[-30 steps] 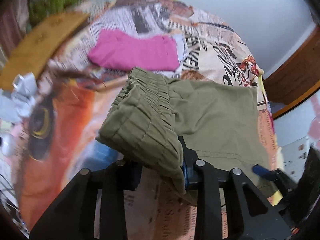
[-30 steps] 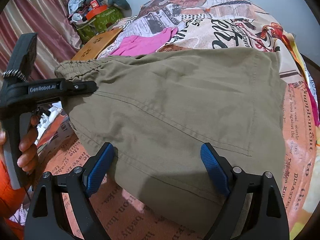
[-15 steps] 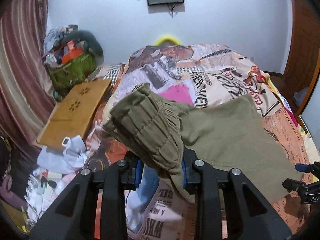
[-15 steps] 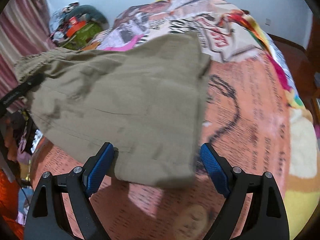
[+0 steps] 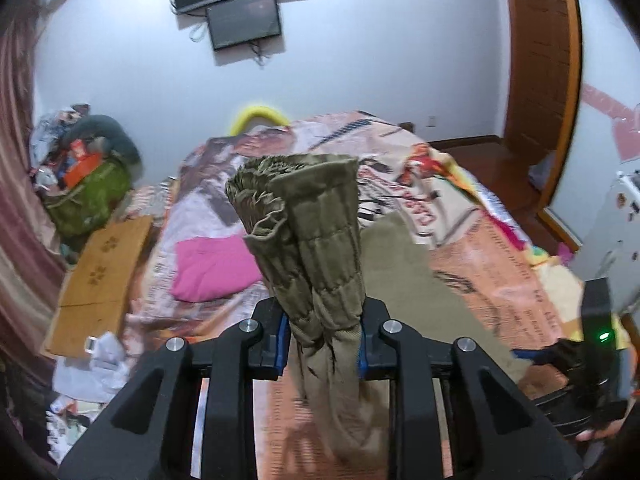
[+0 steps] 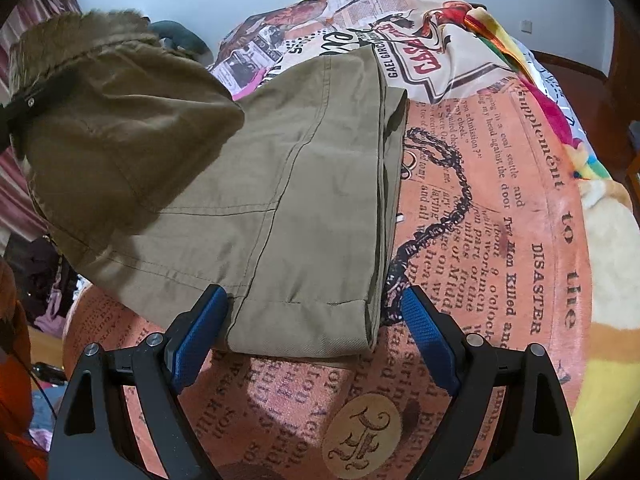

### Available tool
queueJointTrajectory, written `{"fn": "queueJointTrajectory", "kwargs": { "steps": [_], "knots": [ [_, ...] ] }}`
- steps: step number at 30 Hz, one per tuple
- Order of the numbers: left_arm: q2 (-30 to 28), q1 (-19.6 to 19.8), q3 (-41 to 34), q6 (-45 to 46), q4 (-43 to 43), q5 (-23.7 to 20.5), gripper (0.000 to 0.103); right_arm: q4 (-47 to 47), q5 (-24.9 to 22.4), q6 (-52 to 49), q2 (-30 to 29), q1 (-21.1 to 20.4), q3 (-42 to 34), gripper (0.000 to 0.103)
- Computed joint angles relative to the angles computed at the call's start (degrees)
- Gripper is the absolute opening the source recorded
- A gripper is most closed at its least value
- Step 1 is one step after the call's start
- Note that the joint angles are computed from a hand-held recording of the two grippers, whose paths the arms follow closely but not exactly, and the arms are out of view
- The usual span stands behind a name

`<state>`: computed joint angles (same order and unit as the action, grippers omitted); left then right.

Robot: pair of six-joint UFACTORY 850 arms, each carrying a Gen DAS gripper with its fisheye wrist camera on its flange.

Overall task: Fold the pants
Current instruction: 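Close the left tool on the waistband and lift it up, then fold the waistband over onto the pants and open the left tool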

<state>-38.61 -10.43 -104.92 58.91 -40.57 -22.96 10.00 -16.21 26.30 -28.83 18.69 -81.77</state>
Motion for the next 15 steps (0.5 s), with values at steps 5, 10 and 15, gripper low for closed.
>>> {"fn": "queueJointTrajectory", "kwargs": {
  "steps": [5, 10, 15],
  "knots": [
    [-0.7, -1.3, -1.3, -0.9, 0.9, -4.2, 0.023, -0.2, 0.8, 0.3, 0.1, 0.1, 0.4, 0.088],
    [-1.7, -2.2, -3.2, -0.2, 1.0, -9.7, 0.022, -1.6, 1.1, 2.2, 0.2, 0.1, 0.6, 0.088],
    [-4.1, -3.0, -6.7, -2.4, 2.8, -15.8, 0.022, -1.1, 1.1, 1.8, 0.2, 0.1, 0.6, 0.089]
  ]
}}
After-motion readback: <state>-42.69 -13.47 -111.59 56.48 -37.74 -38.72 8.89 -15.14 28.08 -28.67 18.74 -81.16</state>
